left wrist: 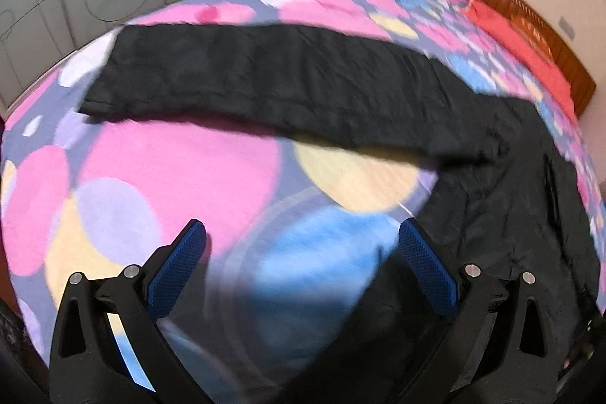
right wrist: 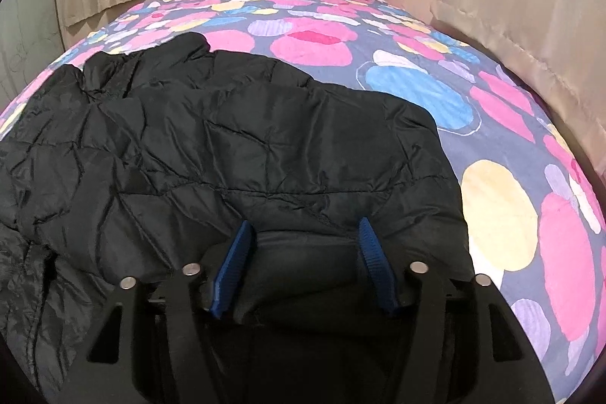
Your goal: Fold large clothes
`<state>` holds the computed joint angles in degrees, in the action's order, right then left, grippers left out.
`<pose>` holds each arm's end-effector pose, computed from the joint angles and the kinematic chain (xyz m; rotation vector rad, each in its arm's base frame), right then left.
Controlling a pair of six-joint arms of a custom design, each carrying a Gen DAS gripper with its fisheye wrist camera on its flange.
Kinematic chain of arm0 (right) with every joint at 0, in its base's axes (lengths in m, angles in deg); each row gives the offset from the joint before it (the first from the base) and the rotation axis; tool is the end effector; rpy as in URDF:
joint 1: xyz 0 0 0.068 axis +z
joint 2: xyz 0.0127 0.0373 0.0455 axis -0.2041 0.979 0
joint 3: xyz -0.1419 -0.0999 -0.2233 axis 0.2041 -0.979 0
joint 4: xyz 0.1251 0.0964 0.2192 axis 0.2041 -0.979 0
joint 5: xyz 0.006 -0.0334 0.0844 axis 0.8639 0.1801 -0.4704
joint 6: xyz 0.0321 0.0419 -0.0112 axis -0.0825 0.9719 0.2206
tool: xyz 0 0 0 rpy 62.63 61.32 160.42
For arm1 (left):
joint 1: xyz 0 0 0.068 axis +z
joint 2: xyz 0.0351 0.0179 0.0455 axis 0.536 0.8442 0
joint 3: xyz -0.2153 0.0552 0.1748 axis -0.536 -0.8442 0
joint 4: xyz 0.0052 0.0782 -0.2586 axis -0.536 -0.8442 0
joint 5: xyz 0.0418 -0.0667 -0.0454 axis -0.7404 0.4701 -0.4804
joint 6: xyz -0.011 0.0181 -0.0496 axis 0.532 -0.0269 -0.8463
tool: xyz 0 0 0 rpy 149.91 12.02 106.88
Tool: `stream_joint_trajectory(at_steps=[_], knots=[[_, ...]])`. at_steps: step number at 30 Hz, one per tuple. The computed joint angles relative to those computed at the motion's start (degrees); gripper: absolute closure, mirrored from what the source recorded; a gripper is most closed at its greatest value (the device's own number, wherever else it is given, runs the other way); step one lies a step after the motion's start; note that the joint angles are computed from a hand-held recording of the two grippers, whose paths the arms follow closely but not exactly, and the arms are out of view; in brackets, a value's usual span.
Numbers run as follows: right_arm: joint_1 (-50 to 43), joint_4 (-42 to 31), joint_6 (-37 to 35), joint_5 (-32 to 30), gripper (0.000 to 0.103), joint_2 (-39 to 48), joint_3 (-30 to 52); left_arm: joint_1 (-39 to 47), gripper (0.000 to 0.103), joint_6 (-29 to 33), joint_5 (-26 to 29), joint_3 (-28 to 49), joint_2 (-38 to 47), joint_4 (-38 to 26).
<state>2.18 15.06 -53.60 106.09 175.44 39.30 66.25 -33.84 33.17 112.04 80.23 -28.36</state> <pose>0.2607 0.0461 0.0024 0.5910 2.3575 -0.3374 0.2705 0.1682 0.0206 -0.4593 2.4685 -0.1151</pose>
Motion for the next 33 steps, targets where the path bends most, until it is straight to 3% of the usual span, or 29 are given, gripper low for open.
stream_joint_trajectory(at_steps=[3,9,14,16,18,21,23,24,26,27,29,33], knots=[[1.0,1.09,-0.06,0.97,0.026,-0.67,-0.8,3.66,0.002,0.72,0.42,2.44,0.49,-0.12],[0.81,1.4,0.14,0.31,0.025,-0.27,-0.69,9.24,0.002,-4.31,1.47,14.56,7.55,-5.07],[1.21,1.16,0.29,0.79,0.024,0.14,-0.41,10.42,0.002,-8.56,5.39,27.47,16.48,-9.37],[1.12,1.44,0.12,0.75,0.024,0.15,-0.51,9.92,0.002,-10.29,3.9,29.68,18.87,-5.9],[1.19,1.63,0.18,0.77,0.024,0.25,-0.53,9.63,0.002,-11.6,3.98,31.56,19.88,-6.48],[1.19,1.5,0.07,0.86,0.024,0.23,-0.47,11.01,0.003,-15.35,7.95,32.56,20.2,-5.96],[1.02,1.64,-0.07,0.75,0.024,0.11,-0.62,11.97,0.02,-18.94,8.19,31.63,19.92,-4.18],[1.03,1.62,-0.06,0.79,0.024,0.01,-0.65,12.01,0.025,-19.49,7.7,31.49,19.89,-3.97],[1.06,1.59,-0.03,0.86,0.024,-0.03,-0.63,12.74,0.049,-19.81,8.72,30.81,19.64,-3.26],[1.05,1.62,-0.03,0.84,0.024,-0.03,-0.66,13.06,0.052,-19.87,9.75,31.24,19.84,-3.8],[1.05,1.74,-0.04,0.85,0.024,0.02,-0.68,13.43,0.074,-20.39,9.28,31.26,19.76,-3.84],[1.09,1.95,-0.02,0.87,0.024,0.15,-0.73,13.66,0.091,-20.27,9.72,31.64,19.09,-4.78]])
